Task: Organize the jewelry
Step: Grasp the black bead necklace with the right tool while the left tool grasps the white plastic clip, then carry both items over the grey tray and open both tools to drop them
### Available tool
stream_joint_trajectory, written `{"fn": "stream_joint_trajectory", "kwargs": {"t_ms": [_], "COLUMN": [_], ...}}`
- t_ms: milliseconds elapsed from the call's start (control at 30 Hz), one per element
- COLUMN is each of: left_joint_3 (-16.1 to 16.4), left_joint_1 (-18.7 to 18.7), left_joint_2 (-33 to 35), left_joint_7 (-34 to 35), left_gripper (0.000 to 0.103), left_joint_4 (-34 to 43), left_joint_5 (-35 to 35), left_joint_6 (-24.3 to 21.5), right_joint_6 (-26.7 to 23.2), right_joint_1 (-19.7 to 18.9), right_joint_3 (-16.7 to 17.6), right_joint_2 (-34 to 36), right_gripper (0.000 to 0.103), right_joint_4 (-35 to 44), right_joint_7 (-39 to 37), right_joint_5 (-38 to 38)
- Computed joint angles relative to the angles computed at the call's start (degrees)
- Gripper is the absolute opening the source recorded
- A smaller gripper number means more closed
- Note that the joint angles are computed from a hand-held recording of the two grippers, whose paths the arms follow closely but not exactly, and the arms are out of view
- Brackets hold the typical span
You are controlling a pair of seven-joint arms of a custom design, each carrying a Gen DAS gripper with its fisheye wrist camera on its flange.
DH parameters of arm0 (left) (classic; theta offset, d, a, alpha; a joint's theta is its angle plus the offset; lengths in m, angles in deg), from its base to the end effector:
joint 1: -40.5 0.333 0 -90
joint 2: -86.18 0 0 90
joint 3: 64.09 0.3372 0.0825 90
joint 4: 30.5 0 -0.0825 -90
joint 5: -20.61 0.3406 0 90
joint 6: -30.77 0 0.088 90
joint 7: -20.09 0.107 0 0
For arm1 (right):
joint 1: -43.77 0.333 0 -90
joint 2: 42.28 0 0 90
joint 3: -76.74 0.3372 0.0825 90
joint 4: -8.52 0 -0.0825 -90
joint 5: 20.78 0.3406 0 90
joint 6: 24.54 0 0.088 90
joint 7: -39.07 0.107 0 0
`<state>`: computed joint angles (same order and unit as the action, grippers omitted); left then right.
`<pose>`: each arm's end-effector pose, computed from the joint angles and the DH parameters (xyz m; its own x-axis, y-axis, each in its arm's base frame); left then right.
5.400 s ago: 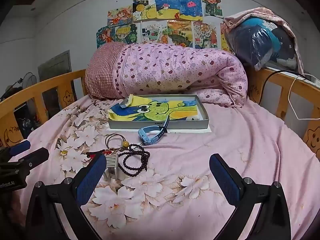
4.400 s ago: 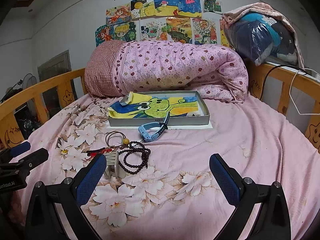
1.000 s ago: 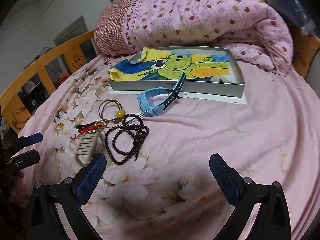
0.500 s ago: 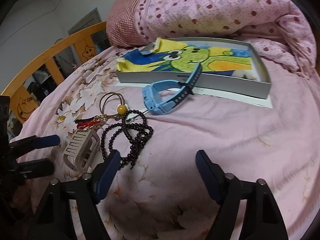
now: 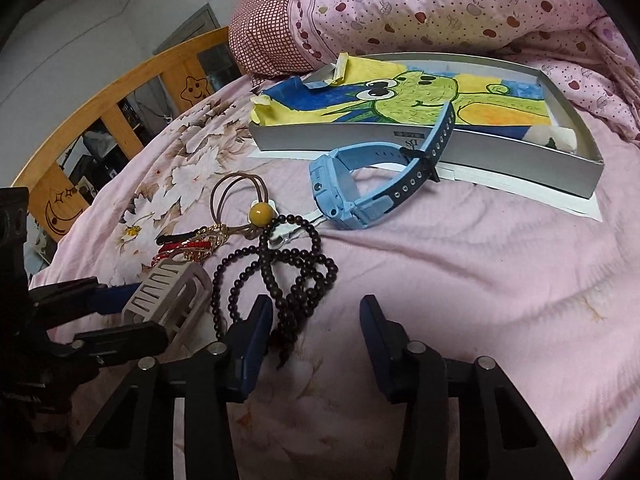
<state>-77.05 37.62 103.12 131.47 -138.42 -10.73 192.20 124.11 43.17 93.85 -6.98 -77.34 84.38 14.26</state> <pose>0.6198 -0.1337 0.4677 -0.2420 -0.9275 0.2849 -0.8001 0.0246 -0.5993 0.7063 0.1443 0.4098 0.5577 -0.7862 -0.2662 -0.7203 -0.2990 -0.6259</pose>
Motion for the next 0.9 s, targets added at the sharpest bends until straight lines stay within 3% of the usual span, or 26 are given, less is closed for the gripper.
{"fn": "stream_joint_trajectory", "kwargs": {"t_ms": [100, 133, 200, 433, 633, 900], "left_joint_3": [0.8, 1.3, 0.9, -0.7, -2.2, -0.2], "left_joint_1": [-1.0, -1.5, -1.1, 0.5, 1.5, 1.3], "left_joint_2": [0.1, 0.1, 0.1, -1.9, -5.4, -4.0], "left_joint_7": [-1.0, -2.1, -2.3, 1.3, 9.5, 12.4], "left_gripper": [0.031, 0.028, 0.025, 0.025, 0.025, 0.025], "left_joint_4": [0.1, 0.1, 0.2, -2.0, -4.2, 3.8], "left_joint_5": [1.7, 2.8, 2.6, -0.9, -7.1, -10.4], "left_joint_6": [0.5, 0.9, 0.5, 1.1, 2.4, -2.0], "right_joint_6": [0.3, 0.2, 0.0, 3.5, 6.8, 7.3], "right_joint_1": [0.8, 0.8, 0.6, -0.4, 0.2, 2.4], "right_joint_3": [-0.4, -0.3, 0.1, 1.3, 1.2, -0.7], "right_joint_2": [0.0, 0.0, -0.3, -5.4, -9.9, -9.7], "right_gripper": [0.031, 0.02, 0.013, 0.012, 0.012, 0.012], "right_joint_4": [0.0, -0.1, -0.7, -6.7, -9.4, -2.1], "right_joint_7": [0.2, 0.1, -0.1, -3.1, -6.2, -5.6], "right_joint_5": [-1.3, -1.5, -1.2, 2.9, 6.2, 5.8]}}
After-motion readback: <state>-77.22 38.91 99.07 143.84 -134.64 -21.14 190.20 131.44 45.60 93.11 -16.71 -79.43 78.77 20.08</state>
